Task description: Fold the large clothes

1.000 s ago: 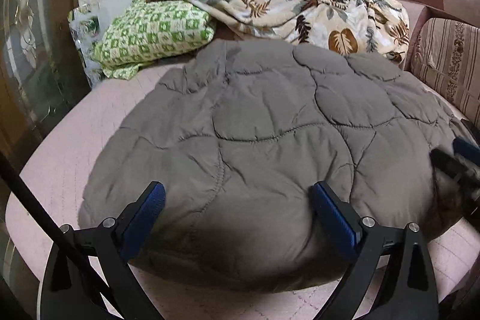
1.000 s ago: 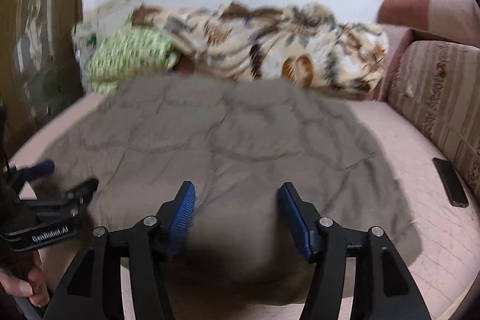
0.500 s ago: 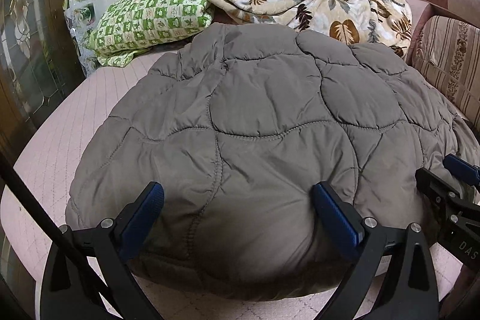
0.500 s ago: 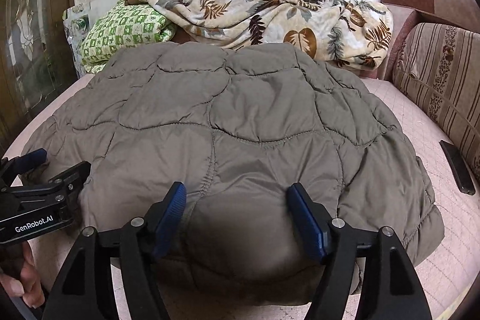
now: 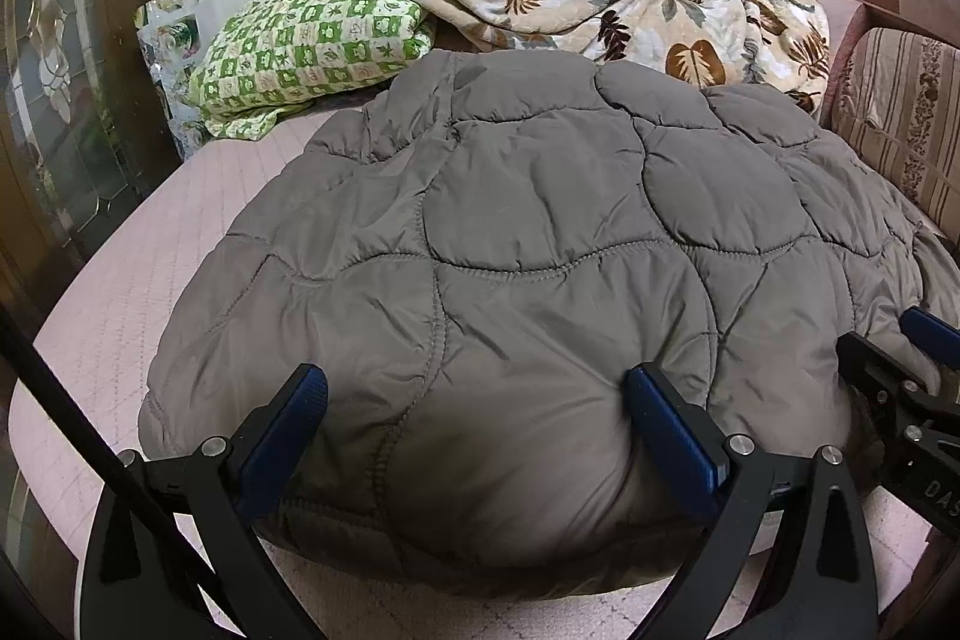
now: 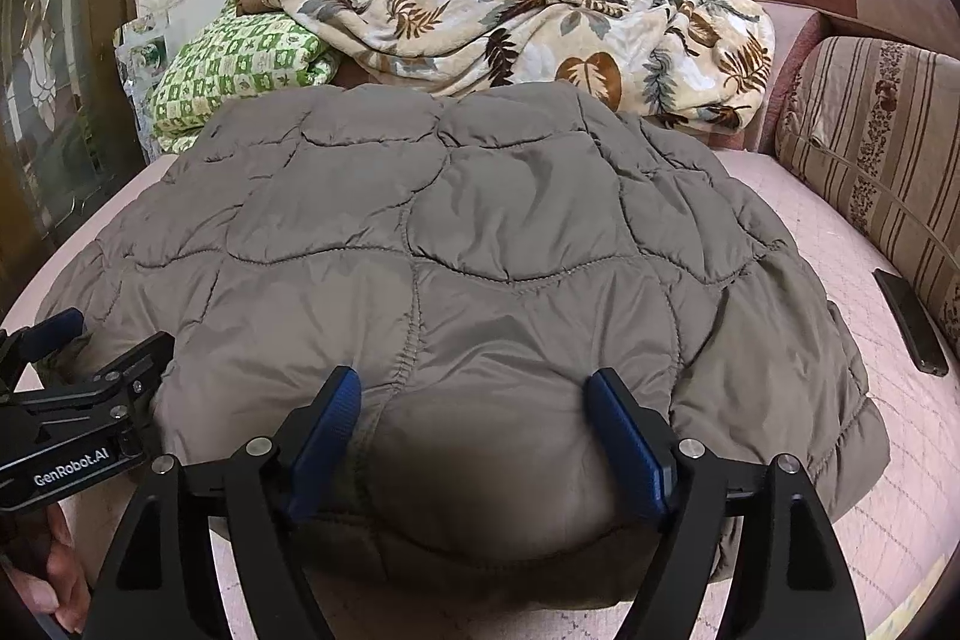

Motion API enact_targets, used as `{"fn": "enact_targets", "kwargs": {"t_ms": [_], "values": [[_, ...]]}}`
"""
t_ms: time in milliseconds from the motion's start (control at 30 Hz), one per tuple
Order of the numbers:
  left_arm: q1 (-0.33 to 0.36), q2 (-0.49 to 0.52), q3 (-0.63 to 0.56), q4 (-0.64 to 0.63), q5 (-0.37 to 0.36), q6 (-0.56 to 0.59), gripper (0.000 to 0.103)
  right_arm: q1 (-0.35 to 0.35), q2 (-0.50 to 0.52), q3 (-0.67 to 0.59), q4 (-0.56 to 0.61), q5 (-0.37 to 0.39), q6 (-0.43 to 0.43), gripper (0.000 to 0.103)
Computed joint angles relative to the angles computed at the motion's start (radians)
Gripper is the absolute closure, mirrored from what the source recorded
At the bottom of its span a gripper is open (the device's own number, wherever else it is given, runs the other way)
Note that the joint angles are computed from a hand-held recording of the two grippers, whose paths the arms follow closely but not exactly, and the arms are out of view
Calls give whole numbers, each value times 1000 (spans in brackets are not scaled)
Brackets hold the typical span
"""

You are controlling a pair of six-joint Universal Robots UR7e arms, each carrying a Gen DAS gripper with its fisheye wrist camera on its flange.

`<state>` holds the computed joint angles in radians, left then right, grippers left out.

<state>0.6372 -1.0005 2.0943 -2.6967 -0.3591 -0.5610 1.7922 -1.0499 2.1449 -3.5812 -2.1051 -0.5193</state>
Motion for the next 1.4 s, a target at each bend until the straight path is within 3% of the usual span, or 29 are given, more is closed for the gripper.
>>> {"fn": "enact_targets", "kwargs": {"t_ms": [167, 333, 467, 667, 833, 900, 967, 1100, 1267, 1400], "values": [[-14, -21, 19, 25, 1, -40, 3, 6, -37, 35, -3, 11, 23, 21], [-57, -72, 41, 153, -5, -136, 3, 32, -88, 108, -58, 22, 25, 21], [-169, -154, 118, 219, 13, -217, 3, 102, -150, 212, -189, 1, 7, 20], [-377, -348, 208, 523, -8, -465, 2, 239, -331, 372, -174, -13, 76, 9], [-453, -406, 160, 828, -35, -604, 1, 324, -415, 366, -98, -38, 145, 9], [-469, -414, 147, 904, -24, -657, 1, 351, -406, 364, -142, -43, 140, 5], [-477, -432, 169, 854, -28, -625, 1, 371, -381, 361, -166, -64, 127, 5], [-475, -430, 158, 920, -39, -675, 1, 368, -381, 364, -83, -68, 171, 5], [-451, -429, 173, 810, -83, -606, 1, 366, -368, 366, -79, -83, 167, 5], [-416, -368, 86, 1042, -107, -716, 1, 354, -363, 365, -75, -84, 173, 5]]}}
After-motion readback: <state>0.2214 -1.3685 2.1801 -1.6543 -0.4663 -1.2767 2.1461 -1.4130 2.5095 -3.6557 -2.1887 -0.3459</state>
